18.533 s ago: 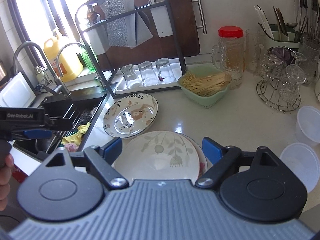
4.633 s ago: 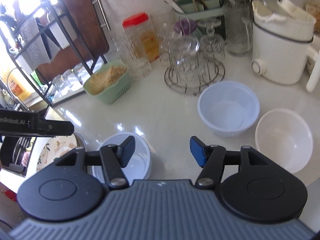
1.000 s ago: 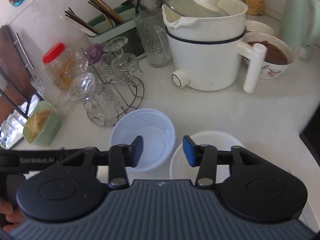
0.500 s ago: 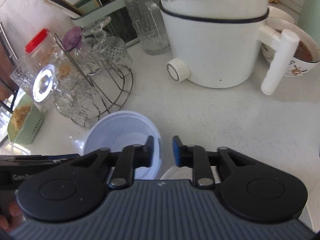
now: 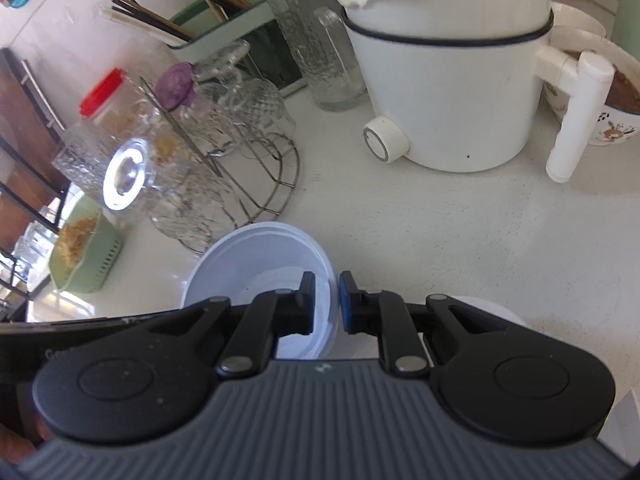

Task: Organize plates and bowls
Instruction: 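Lift the second clear bowl and carry it toward the first clear bowl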

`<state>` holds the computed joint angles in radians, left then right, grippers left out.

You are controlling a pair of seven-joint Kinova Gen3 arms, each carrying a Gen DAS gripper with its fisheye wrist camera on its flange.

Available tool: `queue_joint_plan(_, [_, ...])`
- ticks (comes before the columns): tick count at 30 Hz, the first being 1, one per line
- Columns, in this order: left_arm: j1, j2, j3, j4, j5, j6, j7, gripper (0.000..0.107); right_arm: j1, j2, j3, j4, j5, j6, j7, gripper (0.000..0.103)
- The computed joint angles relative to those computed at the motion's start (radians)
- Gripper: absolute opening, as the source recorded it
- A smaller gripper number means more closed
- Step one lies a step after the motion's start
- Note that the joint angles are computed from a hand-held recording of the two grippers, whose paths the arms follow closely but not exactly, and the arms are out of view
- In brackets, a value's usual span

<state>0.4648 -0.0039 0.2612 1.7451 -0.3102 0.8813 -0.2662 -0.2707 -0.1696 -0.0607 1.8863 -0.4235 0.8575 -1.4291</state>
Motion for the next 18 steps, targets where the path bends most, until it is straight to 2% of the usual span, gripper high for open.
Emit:
queue_joint_plan(11, [0.013, -0.073, 0.052, -0.067, -0.048, 0.104, 0.015, 0.033, -0.001, -0.116, 0.003, -0.022, 0.01, 0.078, -0.088, 0.016])
queue_joint_plan(18, [-0.014, -0.15, 0.082, -0.069, -0.001, 0.128, -0.047, 0.033, -0.008, -0.197, -0.014, -0.034, 0.042, 0.121, -0.163, 0.016])
